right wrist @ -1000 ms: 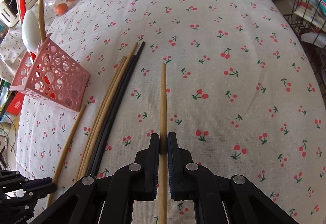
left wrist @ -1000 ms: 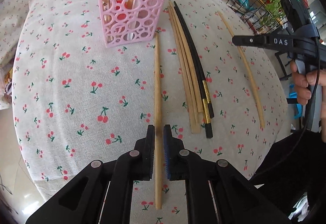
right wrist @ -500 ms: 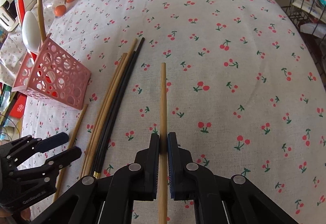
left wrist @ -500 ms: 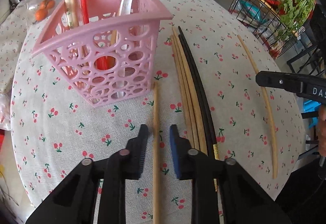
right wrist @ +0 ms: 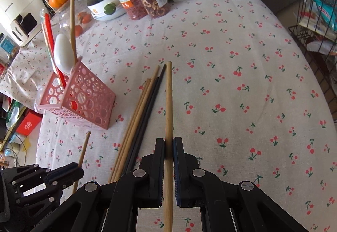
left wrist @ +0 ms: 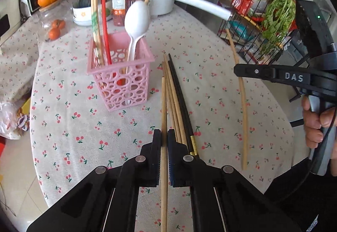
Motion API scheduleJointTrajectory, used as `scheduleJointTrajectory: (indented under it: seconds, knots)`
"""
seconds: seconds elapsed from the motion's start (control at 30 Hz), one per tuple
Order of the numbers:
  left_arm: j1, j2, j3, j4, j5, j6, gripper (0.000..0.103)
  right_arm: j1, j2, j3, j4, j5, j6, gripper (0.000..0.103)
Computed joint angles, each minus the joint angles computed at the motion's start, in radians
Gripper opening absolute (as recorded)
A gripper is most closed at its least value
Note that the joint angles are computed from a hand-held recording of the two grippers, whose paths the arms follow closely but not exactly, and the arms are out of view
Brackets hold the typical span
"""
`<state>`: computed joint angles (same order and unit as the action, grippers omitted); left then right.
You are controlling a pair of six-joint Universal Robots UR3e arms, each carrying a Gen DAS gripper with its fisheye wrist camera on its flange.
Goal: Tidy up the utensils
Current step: 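Lift both wooden chopsticks over the pink basket, lower them in, open the left gripper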
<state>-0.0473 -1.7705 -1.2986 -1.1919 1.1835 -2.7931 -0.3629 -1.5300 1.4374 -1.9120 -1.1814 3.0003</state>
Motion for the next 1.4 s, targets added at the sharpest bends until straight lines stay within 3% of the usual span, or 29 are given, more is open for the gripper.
scheduleJointTrajectory:
  seconds: [0.33, 0.63, 0.83, 1.07, 1.4]
  knots:
    - [0.136, 0.177, -0.015, 0.027, -0.18, -0.007, 0.006, 0.03, -0.127, 0.031, -0.135, 0.006, -0.027, 0.005]
    - [0.255, 0.146, 0.105, 0.18, -0.297, -0.17, 0.005, 0.027, -0.124, -0.015, -0.284, 0.061, 0.052, 0.005]
    - [0.247, 0.09, 0.153, 0.4, -0.245, -0.289, 0.006, 0.057, -0.076, -0.104, -0.356, 0.096, 0.139, 0.005]
    - [0.173, -0.001, 0.155, 0.623, -0.128, -0.344, 0.006, 0.1, -0.024, -0.157, -0.448, 0.11, 0.213, 0.005]
    - [0.057, -0.204, 0.26, 0.631, -0.009, -0.275, 0.006, 0.173, 0.092, -0.239, -0.478, 0.061, 0.24, 0.005]
